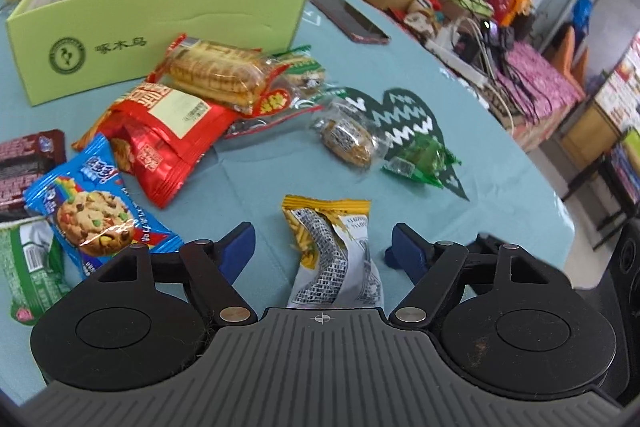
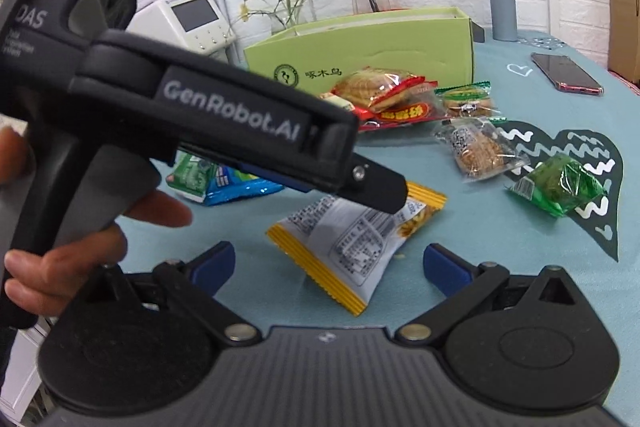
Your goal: Organize snacks
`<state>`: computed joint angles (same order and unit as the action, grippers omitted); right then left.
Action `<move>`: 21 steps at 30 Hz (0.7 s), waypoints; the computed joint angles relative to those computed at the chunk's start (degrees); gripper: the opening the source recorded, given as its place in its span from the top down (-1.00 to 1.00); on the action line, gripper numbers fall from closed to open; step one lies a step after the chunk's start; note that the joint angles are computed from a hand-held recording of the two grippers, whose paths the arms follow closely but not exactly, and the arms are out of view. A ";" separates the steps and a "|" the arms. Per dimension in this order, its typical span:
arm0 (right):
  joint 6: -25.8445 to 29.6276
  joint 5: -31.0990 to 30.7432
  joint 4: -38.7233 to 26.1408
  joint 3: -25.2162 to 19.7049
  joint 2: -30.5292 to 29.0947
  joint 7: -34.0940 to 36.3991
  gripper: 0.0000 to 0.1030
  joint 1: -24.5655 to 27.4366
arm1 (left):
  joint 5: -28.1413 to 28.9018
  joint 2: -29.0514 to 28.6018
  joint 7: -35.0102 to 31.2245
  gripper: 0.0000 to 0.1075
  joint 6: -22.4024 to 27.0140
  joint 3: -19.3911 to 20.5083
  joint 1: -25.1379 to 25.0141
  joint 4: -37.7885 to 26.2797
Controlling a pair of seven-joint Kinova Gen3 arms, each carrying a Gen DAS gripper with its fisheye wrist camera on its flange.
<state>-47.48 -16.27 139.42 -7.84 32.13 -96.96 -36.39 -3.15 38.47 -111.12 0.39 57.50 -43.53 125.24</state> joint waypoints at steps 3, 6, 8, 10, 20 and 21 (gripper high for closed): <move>-1.19 -4.59 1.14 1.57 -0.83 3.26 -0.98 -3.44 | -0.34 0.74 -2.13 -0.14 3.35 0.52 -0.28 -1.88; -0.53 -5.91 0.96 1.68 -1.43 4.87 -0.96 -3.83 | 0.89 1.46 -4.95 -0.14 5.21 -0.01 0.44 -3.51; 1.11 -5.66 -0.16 1.52 -1.39 5.18 -0.90 -3.24 | 1.96 1.96 -6.46 -0.10 6.36 -1.05 1.71 -4.73; 2.52 -5.85 -0.99 1.72 -1.46 5.62 -0.36 -3.40 | 3.25 1.59 -7.55 -0.05 6.48 -2.79 3.30 -5.16; 3.85 -10.85 -2.40 2.42 -0.84 7.15 -0.61 -5.77 | 8.59 5.20 -14.81 0.10 5.75 -0.50 -0.28 -4.47; 3.25 -10.85 -2.52 2.42 -0.45 7.00 -0.62 -5.79 | 8.86 5.72 -15.18 0.14 5.22 0.13 -1.18 -3.91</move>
<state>-44.23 -27.13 136.89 -5.42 31.69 -89.96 -42.19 5.71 44.19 -126.31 5.61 57.62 -44.71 121.33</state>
